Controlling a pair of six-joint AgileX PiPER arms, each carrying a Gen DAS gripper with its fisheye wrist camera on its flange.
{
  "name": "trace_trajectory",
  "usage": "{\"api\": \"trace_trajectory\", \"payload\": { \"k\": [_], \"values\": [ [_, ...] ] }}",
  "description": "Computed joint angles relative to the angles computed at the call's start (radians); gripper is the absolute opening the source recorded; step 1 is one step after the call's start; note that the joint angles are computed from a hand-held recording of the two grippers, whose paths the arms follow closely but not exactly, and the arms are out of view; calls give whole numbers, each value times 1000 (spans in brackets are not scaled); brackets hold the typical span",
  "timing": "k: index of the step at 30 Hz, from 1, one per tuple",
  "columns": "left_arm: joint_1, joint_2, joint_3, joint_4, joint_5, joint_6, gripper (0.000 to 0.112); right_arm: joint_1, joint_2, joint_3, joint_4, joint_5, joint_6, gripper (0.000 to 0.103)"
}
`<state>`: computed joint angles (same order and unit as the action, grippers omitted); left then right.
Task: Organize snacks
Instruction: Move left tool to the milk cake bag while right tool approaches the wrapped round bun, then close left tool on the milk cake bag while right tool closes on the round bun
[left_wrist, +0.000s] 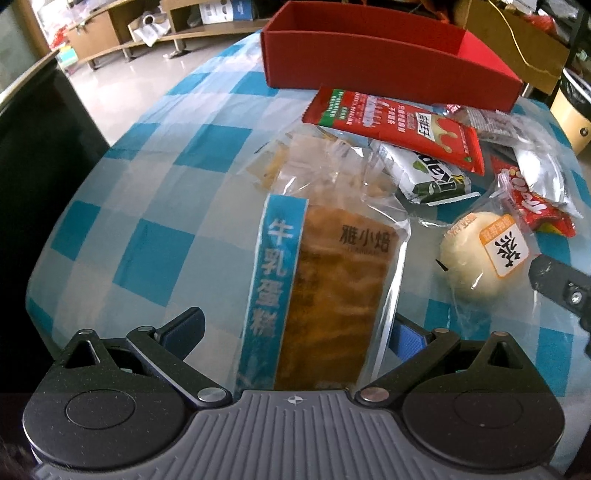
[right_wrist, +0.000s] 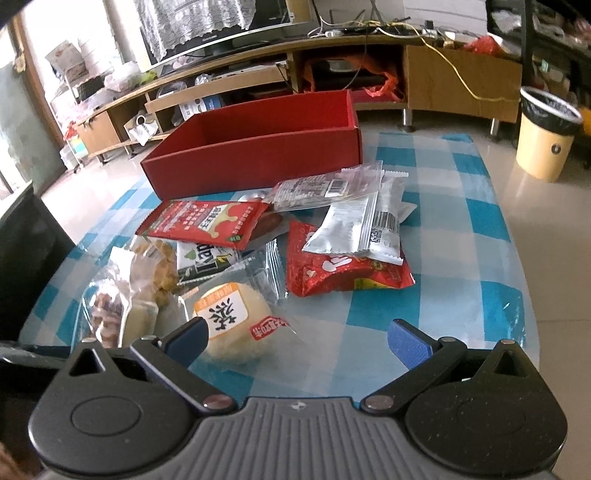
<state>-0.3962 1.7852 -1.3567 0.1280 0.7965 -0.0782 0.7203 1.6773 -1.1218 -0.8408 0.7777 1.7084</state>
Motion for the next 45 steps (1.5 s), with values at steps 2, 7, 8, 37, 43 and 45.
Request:
{"api": "trace_trajectory", "payload": {
  "k": [2,7,8,37,43,45],
  "values": [
    [-7,12,-8,11,7,-7,101,-7,6,-8,11,-4,-9,103],
    [23,31,-38,-67,46,49,90,-16,35,-49,17,0,-57,103],
    [34,30,-41,-95,52,68,88,-18,48,-66,20,5,-77,103],
    [54,27,-28,-89,58,108,101,-124,321,-401,378,24,-730,103],
    [82,46,-47,-129,78,121,101,-119,282,-354,340,10,-691,79],
    [79,35,-41,-131,78,123,94,-118,254,-317,338,-6,-674,77]
  ]
}}
